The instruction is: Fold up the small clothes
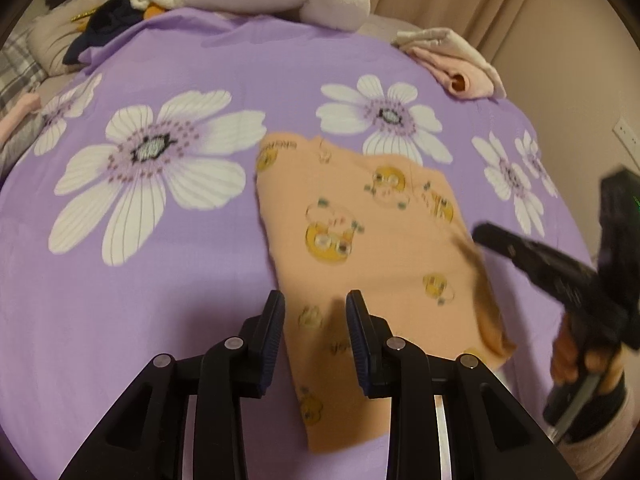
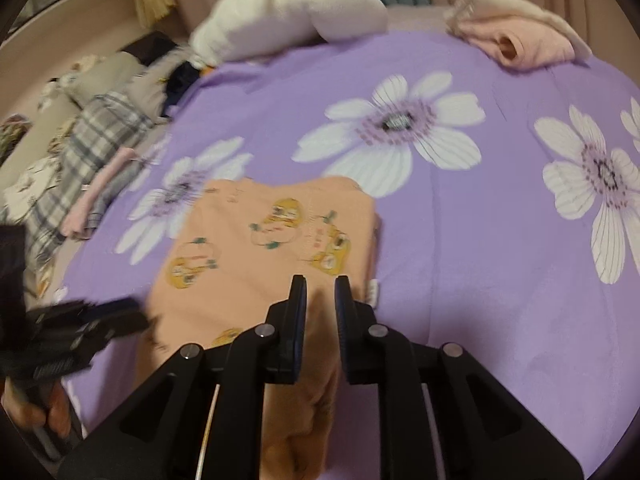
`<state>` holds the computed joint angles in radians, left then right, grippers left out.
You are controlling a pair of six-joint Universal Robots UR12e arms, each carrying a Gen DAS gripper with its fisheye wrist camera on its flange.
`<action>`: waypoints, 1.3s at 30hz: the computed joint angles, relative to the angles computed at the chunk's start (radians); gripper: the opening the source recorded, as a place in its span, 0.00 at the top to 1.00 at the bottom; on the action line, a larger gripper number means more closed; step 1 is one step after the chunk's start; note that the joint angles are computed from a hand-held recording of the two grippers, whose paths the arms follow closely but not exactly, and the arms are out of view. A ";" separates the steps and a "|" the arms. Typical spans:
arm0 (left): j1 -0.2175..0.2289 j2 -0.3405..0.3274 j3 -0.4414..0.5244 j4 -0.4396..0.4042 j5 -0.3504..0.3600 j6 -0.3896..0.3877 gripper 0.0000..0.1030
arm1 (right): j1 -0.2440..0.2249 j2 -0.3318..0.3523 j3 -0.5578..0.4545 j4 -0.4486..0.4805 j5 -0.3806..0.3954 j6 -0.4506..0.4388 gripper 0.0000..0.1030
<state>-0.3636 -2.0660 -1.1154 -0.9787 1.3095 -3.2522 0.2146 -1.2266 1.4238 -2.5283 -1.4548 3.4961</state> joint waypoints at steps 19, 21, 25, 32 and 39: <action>-0.018 -0.057 0.070 -0.047 0.017 0.029 0.71 | 0.020 -0.031 0.048 0.073 0.022 -0.155 0.97; -0.018 -0.056 0.070 -0.046 0.018 0.030 0.71 | 0.017 -0.034 0.055 0.077 0.016 -0.146 0.98; -0.020 -0.047 0.058 -0.042 0.025 0.037 0.71 | 0.004 -0.048 0.078 0.059 0.047 -0.097 0.98; -0.024 -0.009 0.008 -0.021 0.015 0.035 0.71 | 0.009 -0.059 0.085 0.055 0.036 -0.093 0.92; -0.032 0.018 -0.030 -0.015 0.010 0.068 0.71 | 0.010 -0.069 0.098 0.012 0.060 -0.098 0.88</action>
<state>-0.3959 -2.0479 -1.1458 -0.9932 1.3193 -3.1847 0.2250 -1.2956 1.5215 -2.5166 -1.3944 3.3980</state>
